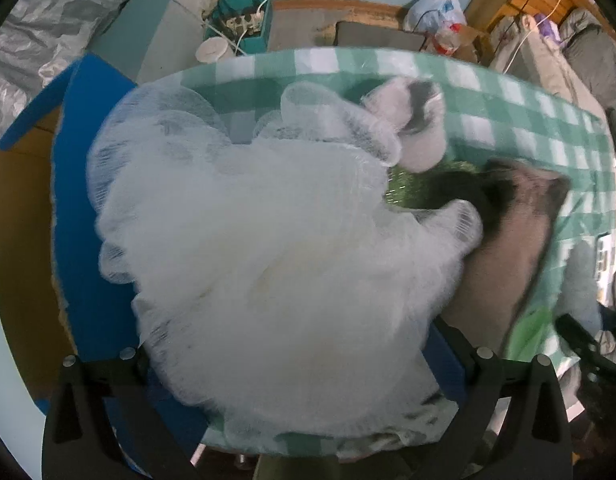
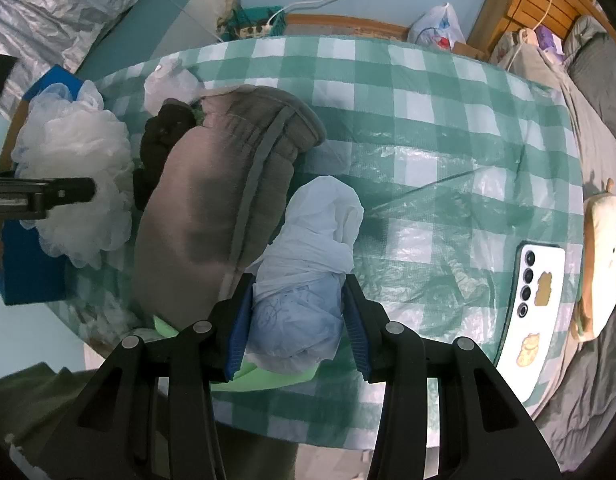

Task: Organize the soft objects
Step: 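Lower the left gripper onto the white mesh pouf and close it, then lift the white mesh pouf with the left gripper and carry it over the box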

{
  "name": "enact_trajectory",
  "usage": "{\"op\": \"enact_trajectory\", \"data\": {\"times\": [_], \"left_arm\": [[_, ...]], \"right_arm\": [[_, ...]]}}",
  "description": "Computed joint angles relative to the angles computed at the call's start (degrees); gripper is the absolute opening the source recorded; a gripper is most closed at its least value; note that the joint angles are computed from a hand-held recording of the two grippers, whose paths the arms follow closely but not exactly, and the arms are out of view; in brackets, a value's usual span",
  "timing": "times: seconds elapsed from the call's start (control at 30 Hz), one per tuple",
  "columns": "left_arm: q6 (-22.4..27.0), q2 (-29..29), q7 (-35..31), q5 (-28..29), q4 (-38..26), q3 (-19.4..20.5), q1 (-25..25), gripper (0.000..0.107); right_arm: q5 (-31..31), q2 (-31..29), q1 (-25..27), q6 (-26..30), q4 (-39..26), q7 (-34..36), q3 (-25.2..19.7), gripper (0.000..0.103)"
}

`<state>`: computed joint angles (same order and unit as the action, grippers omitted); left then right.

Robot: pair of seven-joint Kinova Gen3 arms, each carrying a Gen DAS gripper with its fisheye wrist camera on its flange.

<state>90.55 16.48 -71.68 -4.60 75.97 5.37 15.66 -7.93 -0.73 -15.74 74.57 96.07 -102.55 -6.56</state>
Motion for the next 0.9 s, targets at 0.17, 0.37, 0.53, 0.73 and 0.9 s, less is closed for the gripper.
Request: {"op": "enact_trajectory", "data": {"times": [0.17,0.37,0.53,0.73,0.9], "left_arm": [[-1.09,1.05,-0.57,0.04,0.84,-0.52,-1.05,0.102],[-1.83,3.03,-2.67,1.14,0.96,-0.58,-2.09,0.102],[-4.90,1.19,-3.22,1.25,3.49,-0.80,-2.52,0.097],[-7.15,-2.09,-4.35,1.16,5.80,-0.67,-3.12,0.074],[-8.42,-5.12,-6.26,0.78,7.89,-0.34,-3.67,0.065]], "right_arm": [[0.21,0.66,-0.54,-0.23,-0.74,-1.39,-0.35,0.043],[0.88,0.50,-1.10,-0.13,-1.27,-2.66,-0.62,0.043],[1.84,-0.09,-1.47,-0.06,-1.48,-3.36,-0.86,0.043],[2.54,-0.59,-1.84,0.16,-1.85,-4.56,-1.14,0.043],[3.00,-1.16,-2.30,0.03,-2.01,-5.58,-1.48,0.043]]}}
